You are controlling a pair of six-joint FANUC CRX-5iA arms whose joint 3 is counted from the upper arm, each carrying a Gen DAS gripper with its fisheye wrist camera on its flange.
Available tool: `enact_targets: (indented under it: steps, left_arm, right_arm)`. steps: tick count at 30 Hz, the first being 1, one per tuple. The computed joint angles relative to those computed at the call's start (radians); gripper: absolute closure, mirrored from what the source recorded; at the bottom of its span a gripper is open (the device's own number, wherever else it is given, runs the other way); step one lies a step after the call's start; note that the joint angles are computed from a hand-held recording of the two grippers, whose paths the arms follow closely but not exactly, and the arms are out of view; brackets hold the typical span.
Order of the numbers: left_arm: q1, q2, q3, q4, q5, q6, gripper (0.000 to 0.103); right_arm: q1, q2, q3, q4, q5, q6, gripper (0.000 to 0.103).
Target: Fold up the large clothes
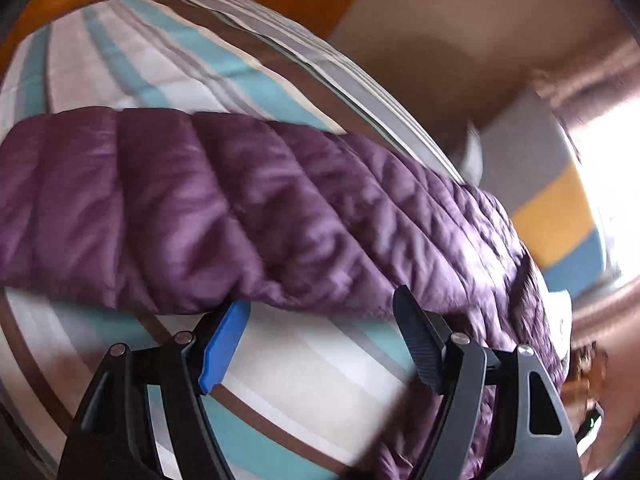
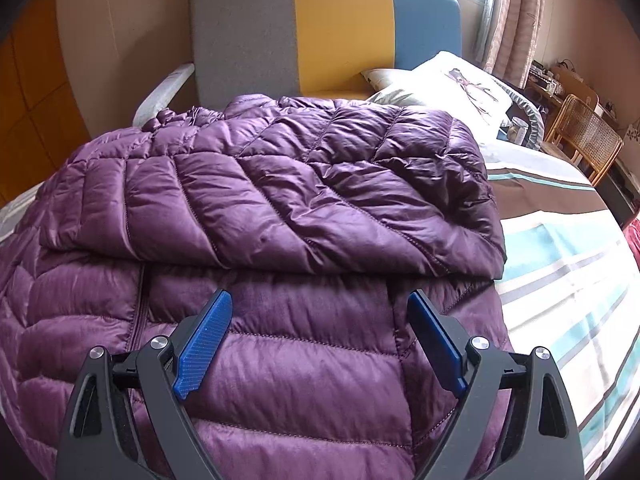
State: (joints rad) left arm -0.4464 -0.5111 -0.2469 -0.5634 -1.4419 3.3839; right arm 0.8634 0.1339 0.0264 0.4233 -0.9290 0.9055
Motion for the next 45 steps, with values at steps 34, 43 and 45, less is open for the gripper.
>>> enact_targets:
  steps: [34,43,45]
  left_arm:
    - [-0.013,0.501,0.459,0.053,0.319,-0.883,0.090]
    - [-0.068,0.458,0.403,0.059,0.356,-0.909,0.041]
    - [-0.077,0.427,0.375,0.047,0.371,-0.874,0.040]
  right_arm:
    - [-0.043,0.005,0.026,-0.139,0.012,0.081,0.014]
    - [-0.074,0.012,0.086,-0.236,0.000,0.201,0.020]
    - [-0.089,0.015,0.125,-0.312,-0.006,0.271,0.033]
